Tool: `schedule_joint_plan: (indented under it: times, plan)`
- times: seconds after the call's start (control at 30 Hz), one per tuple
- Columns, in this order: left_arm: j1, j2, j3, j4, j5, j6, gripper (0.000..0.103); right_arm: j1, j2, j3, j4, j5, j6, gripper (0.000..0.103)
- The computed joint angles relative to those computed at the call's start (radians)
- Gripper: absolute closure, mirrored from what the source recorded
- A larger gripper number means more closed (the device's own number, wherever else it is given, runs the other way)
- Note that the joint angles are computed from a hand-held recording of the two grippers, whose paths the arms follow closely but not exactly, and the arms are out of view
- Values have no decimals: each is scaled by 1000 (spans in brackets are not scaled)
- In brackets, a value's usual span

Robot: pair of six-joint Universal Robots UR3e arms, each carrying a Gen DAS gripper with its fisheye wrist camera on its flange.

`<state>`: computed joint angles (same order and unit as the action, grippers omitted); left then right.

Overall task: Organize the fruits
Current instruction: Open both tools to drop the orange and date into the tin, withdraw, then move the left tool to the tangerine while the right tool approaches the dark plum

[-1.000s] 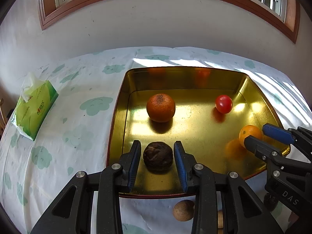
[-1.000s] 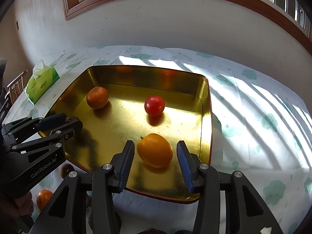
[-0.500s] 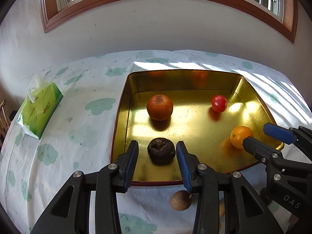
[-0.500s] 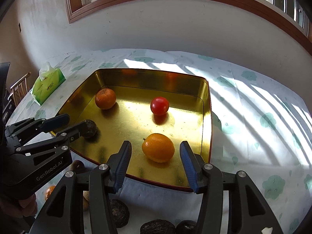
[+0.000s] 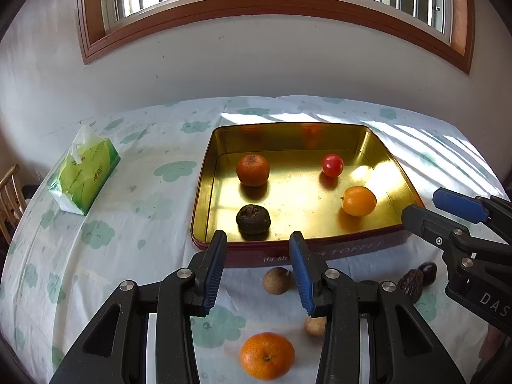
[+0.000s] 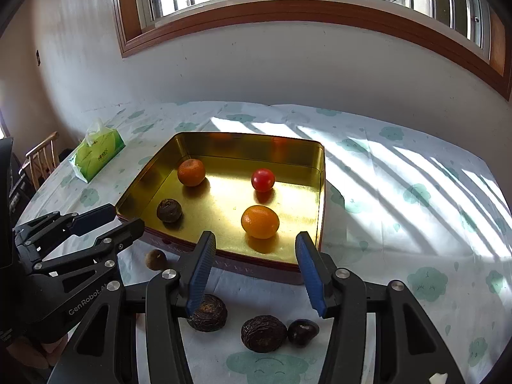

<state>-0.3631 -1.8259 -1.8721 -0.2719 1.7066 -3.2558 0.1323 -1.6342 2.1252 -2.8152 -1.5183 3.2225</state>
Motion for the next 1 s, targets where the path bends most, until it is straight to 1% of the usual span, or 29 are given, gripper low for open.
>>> schedule_joint_plan:
  times: [0.37,0.7,0.87,0.93,1.0]
  plan:
    - [-68,112,-174,51,46,-40,61,-60,-216,202,34,30,-23,54]
    - [-74,193,-361,130,47,-62,61,-163,-404,390,104,75,-81,54]
    - [-61,223,-439,144,17,-88,61,-197,-461,462,132,92,-104,54]
    - [-60,229,-465,155,18,-96,61,-227,-494,486,155,118,-116,54]
    - [-56,232,-487,167,12,-99,61,-242,-502,498,156,121,-123,54]
